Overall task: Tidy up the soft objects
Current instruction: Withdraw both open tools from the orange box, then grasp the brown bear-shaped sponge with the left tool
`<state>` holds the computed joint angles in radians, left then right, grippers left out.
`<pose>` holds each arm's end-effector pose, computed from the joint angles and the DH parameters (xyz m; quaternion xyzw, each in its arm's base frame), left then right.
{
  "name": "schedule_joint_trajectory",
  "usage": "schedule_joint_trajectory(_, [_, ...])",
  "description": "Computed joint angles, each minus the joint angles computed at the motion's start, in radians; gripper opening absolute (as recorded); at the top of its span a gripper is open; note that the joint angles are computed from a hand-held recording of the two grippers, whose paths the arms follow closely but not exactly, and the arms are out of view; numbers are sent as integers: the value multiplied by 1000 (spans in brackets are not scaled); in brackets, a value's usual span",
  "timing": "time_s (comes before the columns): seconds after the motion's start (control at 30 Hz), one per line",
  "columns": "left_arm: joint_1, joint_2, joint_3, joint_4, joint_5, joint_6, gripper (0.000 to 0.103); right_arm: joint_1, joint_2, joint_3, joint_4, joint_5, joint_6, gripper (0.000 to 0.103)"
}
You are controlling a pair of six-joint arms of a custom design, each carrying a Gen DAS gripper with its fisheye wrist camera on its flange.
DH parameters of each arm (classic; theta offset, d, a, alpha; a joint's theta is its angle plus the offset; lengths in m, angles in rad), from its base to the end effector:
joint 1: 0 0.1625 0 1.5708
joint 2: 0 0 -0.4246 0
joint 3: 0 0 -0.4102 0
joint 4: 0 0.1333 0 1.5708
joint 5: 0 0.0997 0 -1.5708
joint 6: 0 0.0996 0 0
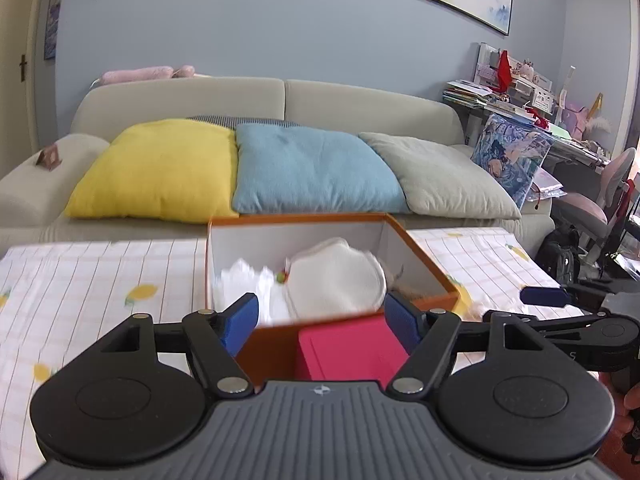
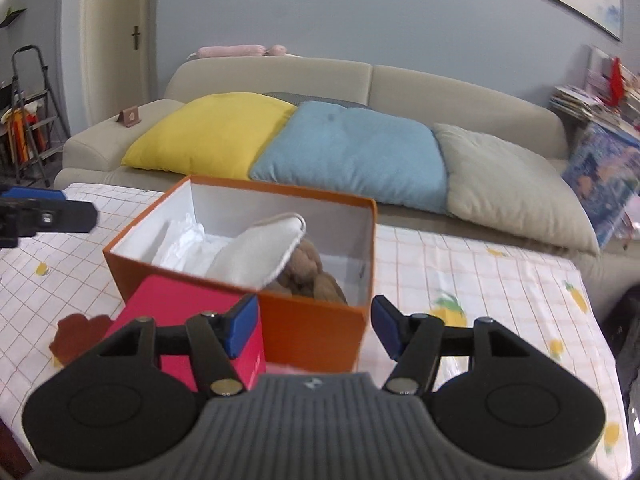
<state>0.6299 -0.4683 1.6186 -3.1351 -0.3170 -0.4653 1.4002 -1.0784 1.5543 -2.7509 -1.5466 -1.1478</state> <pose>-0.3911 -0.5671 -0.0086 0.0695 0.7987 -0.4982 0.3303 0.0139 -0.7186 0.3374 0.4442 -0.8268 0.2795 0.2022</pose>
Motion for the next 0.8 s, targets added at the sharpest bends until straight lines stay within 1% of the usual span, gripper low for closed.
schedule_joint_trajectory(0.13, [-29,-41,77,132,-10,-197,83,-33,-56,68,-33,-15,37,62])
schedule_joint_trajectory(0.2, [-37,-60,105,215,-20,-302,83,-47,-74,87,-38,-27,50,62])
schedule_joint_trajectory(0.27, [-43,-73,130,269,-38,-390,82,-61,-91,105,-41,-37,63,62])
schedule_joint_trajectory(0.43, [-49,-105,175,450,-79,-630,80,-88,-112,141,-91,-67,62,62])
schedule_joint_trajectory(0.5, [-52,-115,193,492,-90,-697,80,-99,-114,145,-100,-74,76,62])
schedule_joint_trajectory(0.6, [-53,-136,220,538,-103,-768,79,-102,-106,138,-103,-104,112,62])
schedule_joint_trajectory(0.8, [-42,-176,273,599,-138,-937,77,-101,-68,119,-116,-190,161,63])
